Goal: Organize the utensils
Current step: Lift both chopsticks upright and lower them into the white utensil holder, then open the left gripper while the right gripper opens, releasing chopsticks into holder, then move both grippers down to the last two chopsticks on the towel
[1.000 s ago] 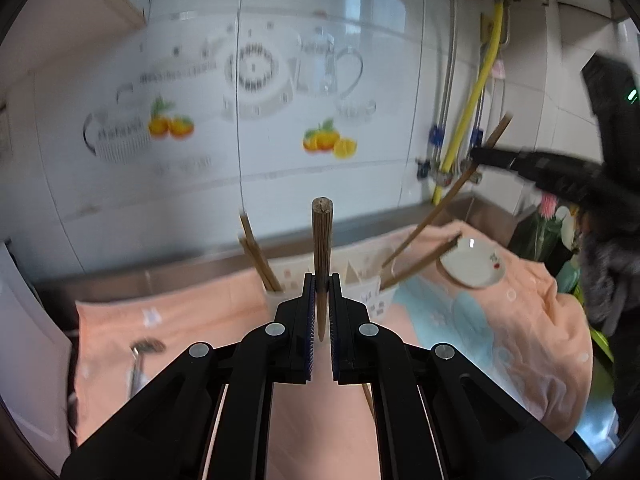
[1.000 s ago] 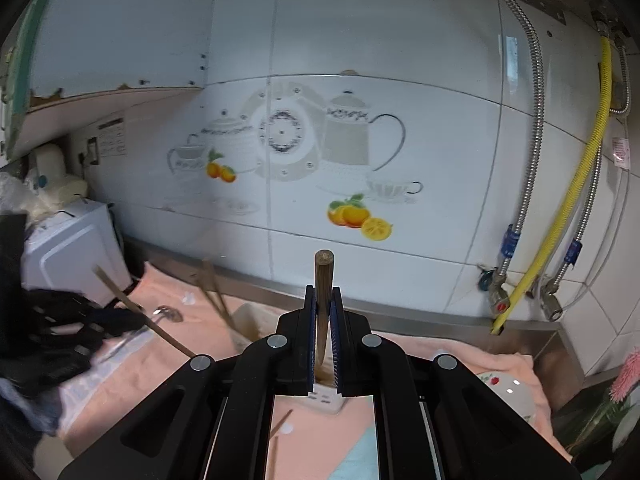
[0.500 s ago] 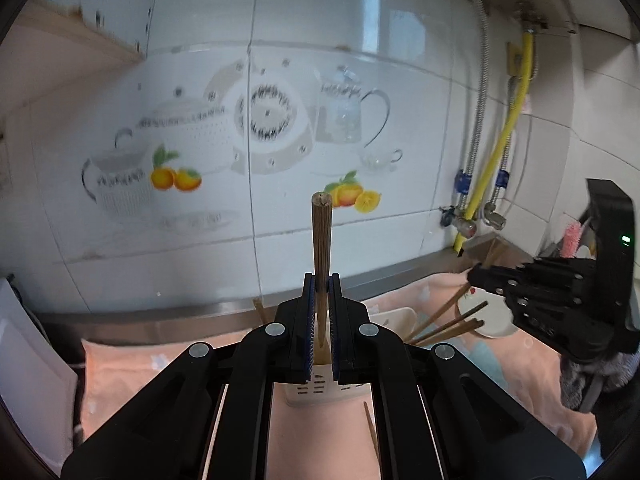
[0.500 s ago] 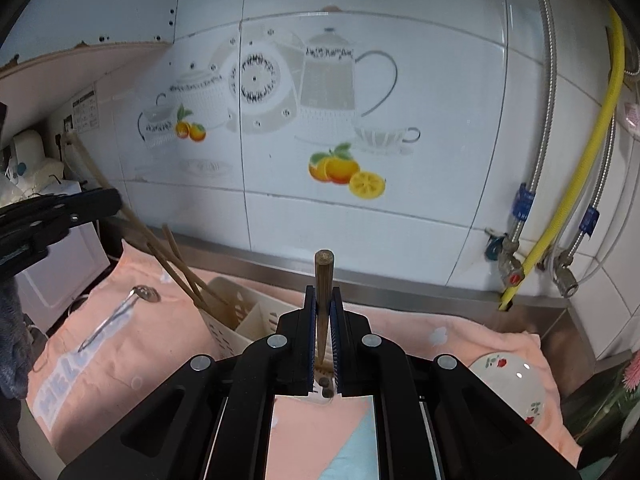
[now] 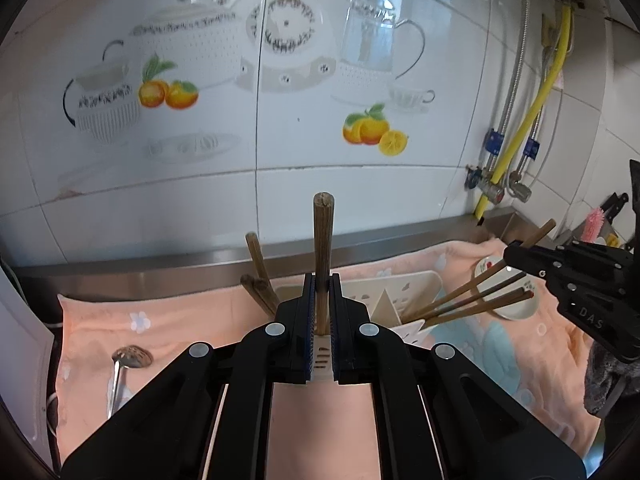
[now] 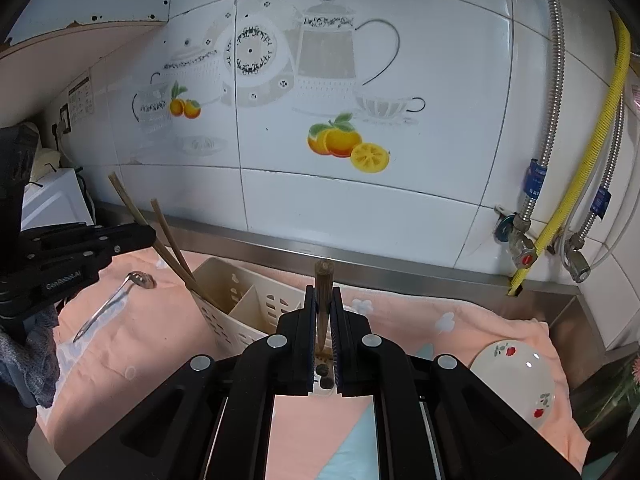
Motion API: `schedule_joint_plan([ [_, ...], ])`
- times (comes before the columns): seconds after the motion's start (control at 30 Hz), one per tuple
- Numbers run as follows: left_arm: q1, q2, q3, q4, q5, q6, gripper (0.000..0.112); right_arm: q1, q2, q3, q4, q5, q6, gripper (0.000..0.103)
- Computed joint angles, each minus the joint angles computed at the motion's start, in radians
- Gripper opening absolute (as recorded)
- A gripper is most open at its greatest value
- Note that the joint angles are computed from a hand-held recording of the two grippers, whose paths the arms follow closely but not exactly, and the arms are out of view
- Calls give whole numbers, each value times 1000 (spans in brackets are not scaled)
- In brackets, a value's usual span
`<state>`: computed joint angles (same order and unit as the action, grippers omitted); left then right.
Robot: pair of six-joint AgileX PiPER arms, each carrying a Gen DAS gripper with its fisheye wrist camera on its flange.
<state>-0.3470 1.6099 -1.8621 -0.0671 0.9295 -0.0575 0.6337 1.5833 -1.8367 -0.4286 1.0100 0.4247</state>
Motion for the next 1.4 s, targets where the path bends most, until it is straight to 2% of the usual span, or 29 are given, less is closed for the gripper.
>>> schedule_joint_plan([
  [0.47, 0, 7, 0, -8, 17, 1, 9, -4, -8, 15, -3, -10, 13, 8],
  [0.67, -17, -49, 49, 4, -2, -7, 28, 21, -62, 55, -52, -23, 55, 22],
  [0.73, -22, -86, 89, 6, -18, -14, 38, 39, -92, 81, -75, -27, 76, 26],
  [0.93, -36, -196, 216, 20, -44, -29, 45, 121, -214, 220, -166, -38, 181, 34],
  [1.13, -62, -322, 370, 56, -81, -61, 56, 257, -321, 355, -306, 2, 322, 43],
  [1.4, -64, -470, 575, 47, -132, -74, 71, 459, -438, 566, -431, 63, 535, 44],
])
